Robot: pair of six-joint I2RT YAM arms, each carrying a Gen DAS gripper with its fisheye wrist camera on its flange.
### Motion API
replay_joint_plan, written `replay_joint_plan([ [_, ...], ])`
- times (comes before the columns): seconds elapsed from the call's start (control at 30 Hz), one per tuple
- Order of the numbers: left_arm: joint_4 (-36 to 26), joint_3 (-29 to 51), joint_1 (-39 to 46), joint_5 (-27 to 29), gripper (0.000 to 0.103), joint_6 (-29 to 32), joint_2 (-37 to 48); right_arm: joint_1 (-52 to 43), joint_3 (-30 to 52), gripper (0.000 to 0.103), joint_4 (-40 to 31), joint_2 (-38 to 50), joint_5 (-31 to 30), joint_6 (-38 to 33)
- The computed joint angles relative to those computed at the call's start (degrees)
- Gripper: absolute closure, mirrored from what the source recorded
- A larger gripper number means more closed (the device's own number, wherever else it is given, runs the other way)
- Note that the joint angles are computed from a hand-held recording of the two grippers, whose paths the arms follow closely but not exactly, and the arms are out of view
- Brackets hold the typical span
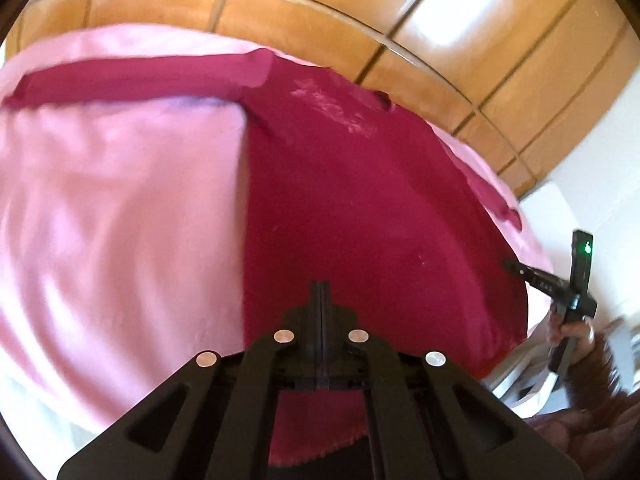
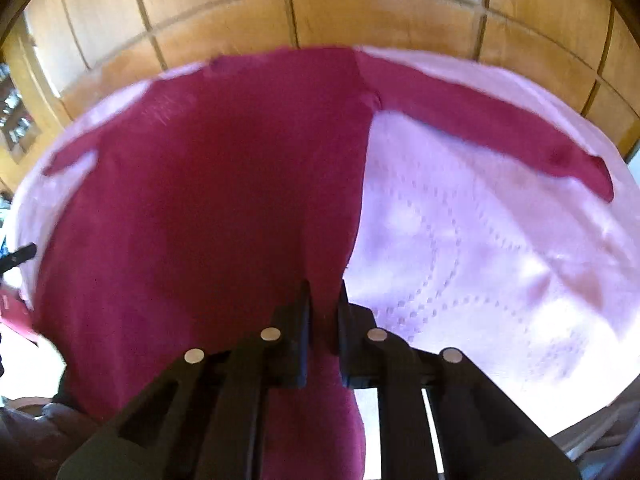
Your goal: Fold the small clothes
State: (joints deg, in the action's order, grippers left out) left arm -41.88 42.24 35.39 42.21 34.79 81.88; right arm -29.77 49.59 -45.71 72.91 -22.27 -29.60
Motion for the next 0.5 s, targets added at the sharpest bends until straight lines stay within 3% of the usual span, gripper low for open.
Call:
replay_joint_plan([
  [0.13, 4.94, -3.31, 1.56, -6.95, 0.103, -1.21, 3.32, -0.79, -2.53, 0.094, 0.86, 1.46, 2.62, -1.86],
  [0.23, 0.08, -0.63, 4.11, -3.34, 0.103, 0.46, 5.84, -2.45, -7.09, 0.094, 5.87, 2.47, 1.77, -1.74],
  [0.33, -2.60, 0.85, 5.68, 0.90, 0.100, 1.99, 4.95, -2.32, -7.02, 0.093, 6.16, 2.55, 1.33, -0.44],
  [0.4, -0.42, -0.52, 5.15, 0.40, 0.066, 0.69, 3.16, -2.92, -6.94, 0.092, 6.43, 3.10, 0.63, -1.04],
  [0.43, 1.17, -1.42, 4.45, -0.25, 0.061, -0.78, 2.69, -3.28, -6.58, 0.092, 6.07, 3.41, 0.26, -1.13],
  [0.5, 2.17, -2.25, 3.05, -0.76, 0.061, -1.29, 3.58, -3.29, -6.44, 0.090, 5.75, 3.28, -0.21, -0.90],
])
